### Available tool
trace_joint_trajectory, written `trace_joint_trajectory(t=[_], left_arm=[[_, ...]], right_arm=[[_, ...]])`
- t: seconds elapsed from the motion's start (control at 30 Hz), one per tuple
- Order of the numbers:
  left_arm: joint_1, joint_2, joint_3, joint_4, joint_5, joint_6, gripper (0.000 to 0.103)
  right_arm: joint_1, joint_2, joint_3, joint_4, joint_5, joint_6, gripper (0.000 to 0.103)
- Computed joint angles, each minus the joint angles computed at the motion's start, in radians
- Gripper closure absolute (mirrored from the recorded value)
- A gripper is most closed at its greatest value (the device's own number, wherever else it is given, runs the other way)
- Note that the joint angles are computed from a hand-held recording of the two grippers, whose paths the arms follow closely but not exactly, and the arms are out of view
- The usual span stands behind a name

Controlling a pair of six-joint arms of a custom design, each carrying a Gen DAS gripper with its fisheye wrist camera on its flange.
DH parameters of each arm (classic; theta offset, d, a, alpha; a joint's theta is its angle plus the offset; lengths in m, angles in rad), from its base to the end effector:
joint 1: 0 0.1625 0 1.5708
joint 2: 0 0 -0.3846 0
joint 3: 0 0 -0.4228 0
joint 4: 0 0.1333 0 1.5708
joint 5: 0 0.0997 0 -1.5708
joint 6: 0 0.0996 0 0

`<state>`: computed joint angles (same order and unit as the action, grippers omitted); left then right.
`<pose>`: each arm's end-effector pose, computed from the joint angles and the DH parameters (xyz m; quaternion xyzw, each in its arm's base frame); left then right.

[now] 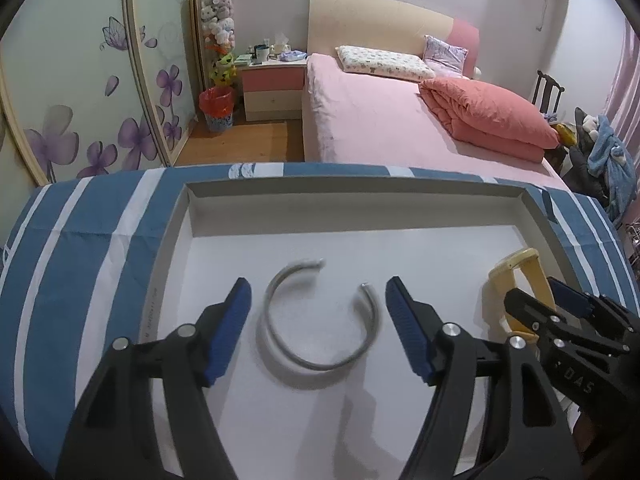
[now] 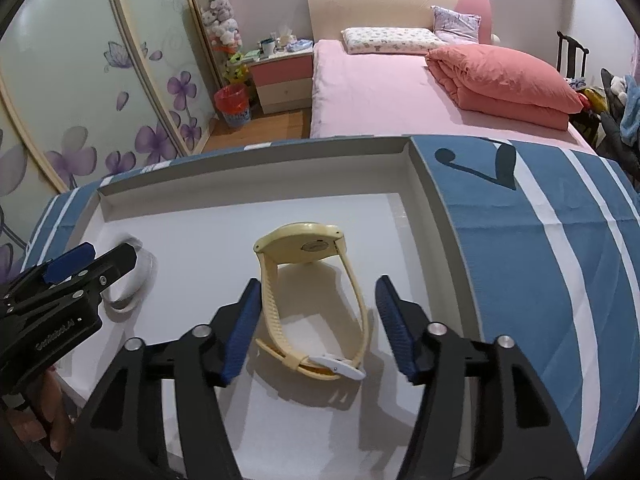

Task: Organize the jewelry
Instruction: 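Release the watch and the cuff into the tray with both grippers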

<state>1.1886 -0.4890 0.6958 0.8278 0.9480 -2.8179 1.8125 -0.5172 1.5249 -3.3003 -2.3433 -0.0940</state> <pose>-0.0868 -0.7292 0.1359 0.2411 0.8894 -0.2607 0.2879 0.2252 -0.6469 0.0075 0.0136 -0.8767 0.3522 0.3274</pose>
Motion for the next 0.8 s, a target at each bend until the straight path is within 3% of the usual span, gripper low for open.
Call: trace_joint_trajectory(t=[0.2,0.3,0.57,0.8], left_arm=[[-0.005,-0.064,0.071,-0.055,0.001,-0.003,0.032],[-0.012,-0.139,0.17,-0.109,-0.006,0.0,0.031],[-0.038,-0.48,0.611,-0.328,0.031,0.059,0.02],[-0.036,-0.814,1.005,-0.517,0.079,0.078,0.011]], right_arm=[[0.021,-0.015,0.027,-0.082,-0.009,-0.036,0.04],[0.041,-0.034,0.065,-0.133,-0.013,-0.053,0.039],[0.118,-0.087,0.253,-0.329,-0.02,-0.138,0.033],[0.154,-0.121,0.457,-0.419,-0.047,-0.088,0.033]])
